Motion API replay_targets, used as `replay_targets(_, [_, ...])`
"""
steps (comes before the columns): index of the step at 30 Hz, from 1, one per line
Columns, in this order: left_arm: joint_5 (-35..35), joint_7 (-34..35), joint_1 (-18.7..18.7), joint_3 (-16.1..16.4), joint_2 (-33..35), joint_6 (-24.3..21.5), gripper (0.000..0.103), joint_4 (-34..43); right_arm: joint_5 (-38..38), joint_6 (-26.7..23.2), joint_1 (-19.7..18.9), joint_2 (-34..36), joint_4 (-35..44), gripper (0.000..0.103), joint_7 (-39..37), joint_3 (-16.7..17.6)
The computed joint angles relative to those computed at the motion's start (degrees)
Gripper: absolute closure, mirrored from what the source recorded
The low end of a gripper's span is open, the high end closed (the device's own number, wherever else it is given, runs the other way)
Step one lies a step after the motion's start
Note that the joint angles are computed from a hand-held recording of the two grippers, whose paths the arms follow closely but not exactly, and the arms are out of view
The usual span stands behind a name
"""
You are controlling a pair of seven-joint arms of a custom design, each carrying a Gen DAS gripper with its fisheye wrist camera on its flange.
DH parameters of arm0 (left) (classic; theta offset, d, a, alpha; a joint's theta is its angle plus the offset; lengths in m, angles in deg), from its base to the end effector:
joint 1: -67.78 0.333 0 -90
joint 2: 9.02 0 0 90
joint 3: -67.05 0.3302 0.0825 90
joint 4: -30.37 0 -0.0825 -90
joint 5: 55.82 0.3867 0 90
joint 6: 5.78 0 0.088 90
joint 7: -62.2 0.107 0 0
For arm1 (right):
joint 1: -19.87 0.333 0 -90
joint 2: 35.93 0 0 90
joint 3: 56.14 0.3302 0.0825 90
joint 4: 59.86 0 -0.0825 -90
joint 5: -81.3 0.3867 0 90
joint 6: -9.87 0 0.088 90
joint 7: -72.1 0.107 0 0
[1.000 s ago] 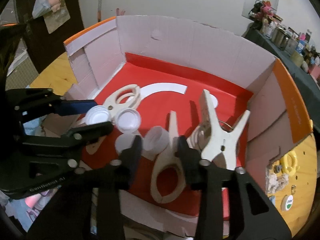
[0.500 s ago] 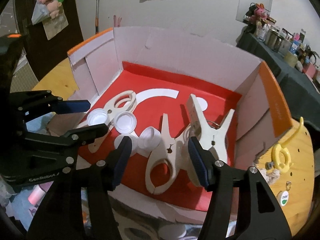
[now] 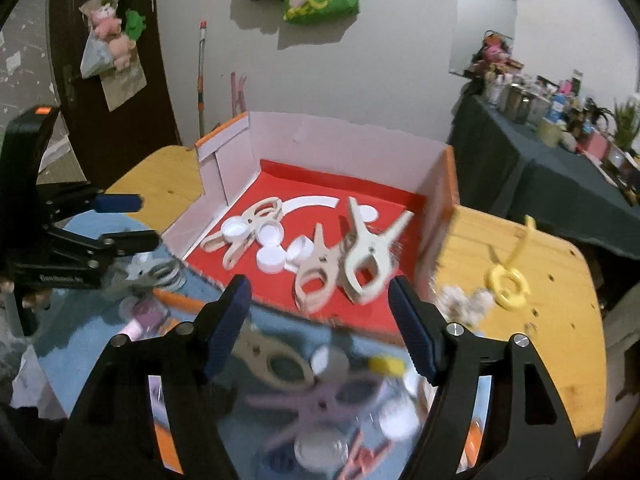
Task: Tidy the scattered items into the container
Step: 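Withdraw both grippers from the box back over the towel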
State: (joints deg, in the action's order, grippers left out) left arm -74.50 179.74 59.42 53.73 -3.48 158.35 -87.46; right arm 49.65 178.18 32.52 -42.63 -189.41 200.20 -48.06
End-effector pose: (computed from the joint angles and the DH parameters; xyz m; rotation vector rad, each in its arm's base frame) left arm 0.5812 -0.2076 0.4850 -1.2642 2.3080 -0.8713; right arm 0.4979 0.2271 0.5085 -1.8689 1.5287 -0.6721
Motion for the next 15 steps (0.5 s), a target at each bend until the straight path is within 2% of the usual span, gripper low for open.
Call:
replay_targets(2, [-2.0, 2.2, 0.6, 0.0, -2.2, 0.5, 0.036, -3.0, -3.3, 0.2, -1.3, -3.2, -3.0, 0.033, 4.0, 1.0])
replay_targets(9, [-8.2, 11.4, -0.7, 2.0, -7.1, 1.8, 0.036, -11.9, -6.2, 0.4, -6.8, -12.2, -12.6, 0.031, 11.0, 5.8])
replay_targets(13, [-13.6, 16.7, -2.2, 3.4, -8.6, 2.3, 0.036, -14.7, -5.7, -0.2, -9.5, -17.0, -17.3, 0.031, 13.3, 7.7])
replay_targets(15, [-17.1, 20.1, -2.8, 4.2, -9.2, 1.6, 0.036, -15.3, -4.3, -1.2, -10.1, -18.7, -19.1, 0.031, 13.4, 7.6])
